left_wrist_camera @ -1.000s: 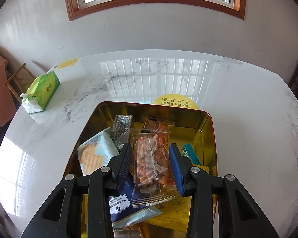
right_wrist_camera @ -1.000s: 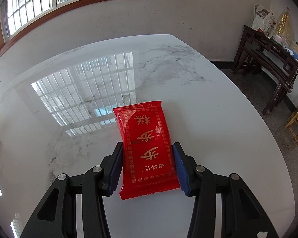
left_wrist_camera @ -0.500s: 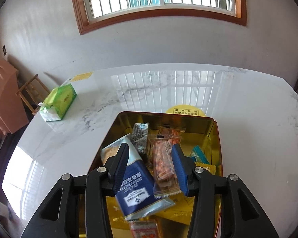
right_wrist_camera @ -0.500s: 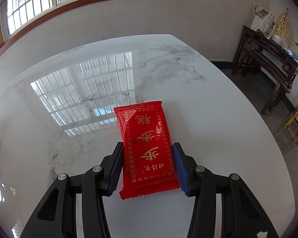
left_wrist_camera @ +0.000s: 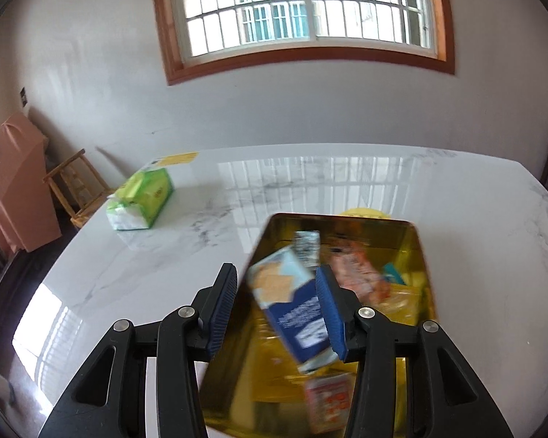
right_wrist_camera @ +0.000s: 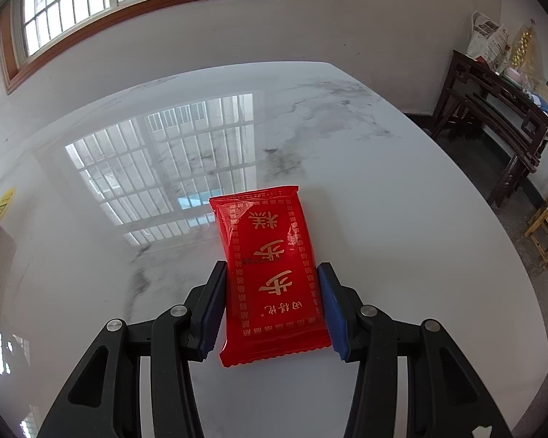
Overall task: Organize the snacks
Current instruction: 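Carry the red snack pack over the tin with the right gripper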
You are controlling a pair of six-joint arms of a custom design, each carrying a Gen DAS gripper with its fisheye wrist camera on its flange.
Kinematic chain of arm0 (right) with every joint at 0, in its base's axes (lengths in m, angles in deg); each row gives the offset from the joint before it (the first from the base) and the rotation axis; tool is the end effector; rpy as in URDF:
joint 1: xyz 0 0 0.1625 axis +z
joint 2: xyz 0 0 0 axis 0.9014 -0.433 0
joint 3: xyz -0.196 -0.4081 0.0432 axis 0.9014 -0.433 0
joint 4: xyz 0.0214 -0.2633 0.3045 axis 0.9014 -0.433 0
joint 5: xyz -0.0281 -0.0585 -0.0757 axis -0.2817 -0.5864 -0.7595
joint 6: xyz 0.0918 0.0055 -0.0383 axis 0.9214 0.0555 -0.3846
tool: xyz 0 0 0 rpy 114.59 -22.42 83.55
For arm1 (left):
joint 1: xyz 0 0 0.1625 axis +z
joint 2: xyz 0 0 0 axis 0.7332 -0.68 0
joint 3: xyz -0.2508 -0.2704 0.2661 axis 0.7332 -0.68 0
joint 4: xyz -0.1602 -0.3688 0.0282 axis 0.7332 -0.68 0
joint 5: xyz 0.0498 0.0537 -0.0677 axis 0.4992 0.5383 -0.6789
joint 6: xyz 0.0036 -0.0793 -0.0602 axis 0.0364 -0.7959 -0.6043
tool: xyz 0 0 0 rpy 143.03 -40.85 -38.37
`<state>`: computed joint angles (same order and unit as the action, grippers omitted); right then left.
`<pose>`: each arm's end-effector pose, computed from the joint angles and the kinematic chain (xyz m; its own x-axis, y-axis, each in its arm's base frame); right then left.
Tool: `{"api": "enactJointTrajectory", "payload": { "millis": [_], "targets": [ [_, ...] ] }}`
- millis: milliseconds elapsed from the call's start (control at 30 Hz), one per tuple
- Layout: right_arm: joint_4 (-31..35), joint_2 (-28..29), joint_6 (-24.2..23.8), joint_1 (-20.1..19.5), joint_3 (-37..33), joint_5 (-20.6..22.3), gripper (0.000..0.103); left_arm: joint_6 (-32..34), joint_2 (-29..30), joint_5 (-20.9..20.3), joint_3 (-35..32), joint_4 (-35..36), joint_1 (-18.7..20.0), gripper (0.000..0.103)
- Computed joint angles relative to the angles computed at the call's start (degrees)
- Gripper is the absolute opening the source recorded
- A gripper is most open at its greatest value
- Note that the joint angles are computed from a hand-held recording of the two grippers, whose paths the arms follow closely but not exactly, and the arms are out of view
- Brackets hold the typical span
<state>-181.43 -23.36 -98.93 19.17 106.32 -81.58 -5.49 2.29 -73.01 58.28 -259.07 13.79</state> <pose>-0.0109 -0.8648 0.2102 -0.6912 -0.0721 0.7191 -0.4812 0.7883 -0.3834 -0.1231 -0.6917 0.1701 -0.5644 -0.4238 -0.7085 0.4306 0.5811 -0.6906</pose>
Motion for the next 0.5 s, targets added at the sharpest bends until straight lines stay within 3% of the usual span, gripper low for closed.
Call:
{"api": "enactJointTrajectory", "payload": {
  "millis": [300,500],
  "targets": [
    [-3.6,-1.8,-0.8,1.0,6.8,0.5,0.045,3.6,-3.6,-0.1,5.7,-13.0,2.2,0.051],
    [-5.3,-2.2,-0.9,1.7,9.5,0.4,0.045,10.2,-4.2,-2.3,6.7,-23.6,4.4,0.051]
  ]
}}
